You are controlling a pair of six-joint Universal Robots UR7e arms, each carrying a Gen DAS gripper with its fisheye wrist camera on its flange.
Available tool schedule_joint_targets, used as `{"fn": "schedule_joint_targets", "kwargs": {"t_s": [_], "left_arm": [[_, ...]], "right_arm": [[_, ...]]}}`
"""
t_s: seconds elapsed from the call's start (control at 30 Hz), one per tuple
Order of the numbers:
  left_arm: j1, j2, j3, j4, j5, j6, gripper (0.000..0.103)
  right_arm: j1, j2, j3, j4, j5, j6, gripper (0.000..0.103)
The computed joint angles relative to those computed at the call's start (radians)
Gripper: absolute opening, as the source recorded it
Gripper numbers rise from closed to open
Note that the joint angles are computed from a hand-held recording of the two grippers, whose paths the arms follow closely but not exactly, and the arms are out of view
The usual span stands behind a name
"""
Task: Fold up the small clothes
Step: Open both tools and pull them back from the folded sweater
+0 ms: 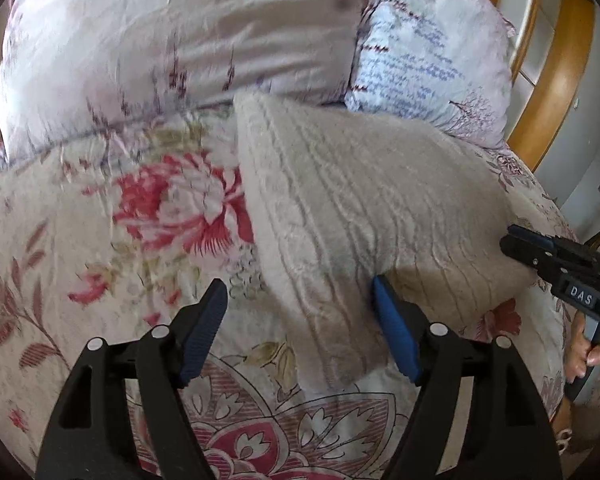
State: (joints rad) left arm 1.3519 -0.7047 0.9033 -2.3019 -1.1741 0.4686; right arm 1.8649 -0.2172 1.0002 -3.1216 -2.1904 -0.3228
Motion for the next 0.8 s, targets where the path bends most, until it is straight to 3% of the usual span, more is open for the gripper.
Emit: {"fn": "schedule_joint_targets", "kwargs": {"t_s": [0.07,0.13,0.17,0.2,0.27,0.33,0.43,0.53,0.8], "left_arm": [[0.004,-0.001,-0.007,0.009,-0.016,-0.025,0.076],[0.003,-0.025,0.027,-0.009,-0.028,-0.028,0.076],[0.003,-0.036,0.044,-0.021,-0.034,-0.024,0.077],[0.001,-0.056,0.075,-0.042,-0.04,-0.02,0.079],[-0.003,-0.09,0.131,-0.082,-0.039,-0.021,0.084],[-0.004,-0.117,0.175,-0.104,-0.047,-0.031,0.087],[-0.011,-0.147,0.23,-0.123,-0.031,-0.073,0.098],[-0.015,-0.169,0.274,-0.13,-0.034,-0.104,0.099],[-0.045,-0.168,0.342,-0.19,0.104,-0.108,0.101]], "right_arm": [[0.001,-0.008,0.009,-0.003,0.009,0.019,0.029],[0.002,-0.045,0.047,0.017,0.041,0.093,0.034],[0.002,-0.062,0.071,0.006,0.061,0.118,0.049],[0.004,-0.075,0.092,-0.019,0.069,0.129,0.071],[0.022,-0.075,0.111,-0.107,0.018,0.09,0.087],[0.039,-0.069,0.12,-0.16,-0.038,0.036,0.088],[0.048,-0.059,0.124,-0.178,-0.09,0.033,0.095],[0.051,-0.039,0.123,-0.204,-0.129,0.039,0.101],[0.05,-0.034,0.151,-0.157,-0.118,0.117,0.102]]}}
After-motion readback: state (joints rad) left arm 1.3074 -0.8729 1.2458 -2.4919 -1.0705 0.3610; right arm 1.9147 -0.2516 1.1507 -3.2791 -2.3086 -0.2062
